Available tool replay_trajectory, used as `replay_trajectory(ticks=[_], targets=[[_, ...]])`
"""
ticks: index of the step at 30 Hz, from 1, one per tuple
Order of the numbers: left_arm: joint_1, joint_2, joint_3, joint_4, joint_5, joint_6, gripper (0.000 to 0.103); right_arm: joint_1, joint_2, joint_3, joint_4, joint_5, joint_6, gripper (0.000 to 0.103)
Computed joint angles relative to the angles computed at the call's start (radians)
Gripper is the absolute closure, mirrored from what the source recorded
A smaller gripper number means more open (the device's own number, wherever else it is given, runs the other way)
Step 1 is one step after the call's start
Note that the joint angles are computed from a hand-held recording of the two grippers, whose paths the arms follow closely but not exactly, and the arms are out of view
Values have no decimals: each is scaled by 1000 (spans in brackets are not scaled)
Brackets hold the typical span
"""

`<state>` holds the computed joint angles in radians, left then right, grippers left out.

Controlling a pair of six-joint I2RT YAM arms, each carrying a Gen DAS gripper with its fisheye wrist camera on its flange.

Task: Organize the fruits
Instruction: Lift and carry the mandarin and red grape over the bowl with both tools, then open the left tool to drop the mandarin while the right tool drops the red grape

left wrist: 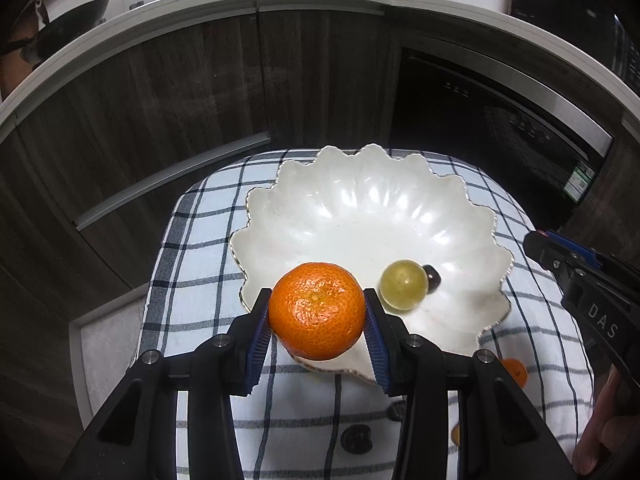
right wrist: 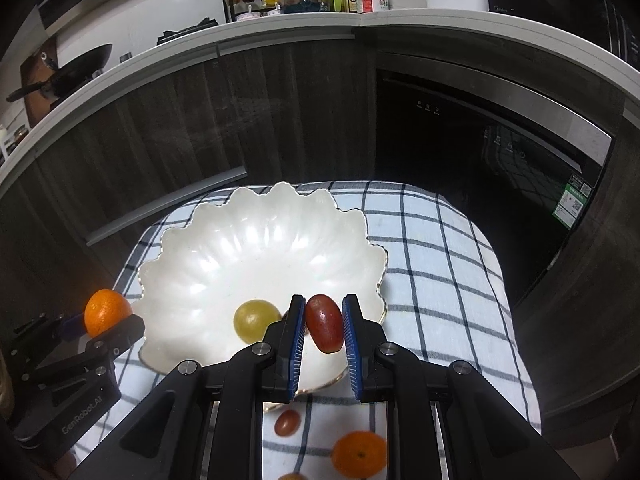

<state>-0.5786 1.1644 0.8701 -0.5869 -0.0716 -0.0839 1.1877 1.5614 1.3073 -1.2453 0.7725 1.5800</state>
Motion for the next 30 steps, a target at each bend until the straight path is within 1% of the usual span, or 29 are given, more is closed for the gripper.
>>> replay_trajectory(ticks=[14, 19, 24, 30], targets=[[25, 163, 47, 82, -16, -3, 60, -147, -28, -93, 155, -59, -138, 83], [14, 190, 45, 97, -31, -5, 60, -182, -33, -122, 197, -81, -175, 83], [19, 227, 55, 105, -19, -10, 60, -211, -33, -152, 238, -109, -193, 83], [20, 274, 78, 113, -5, -3, 60, -240, -24, -169, 294, -140, -245, 83]])
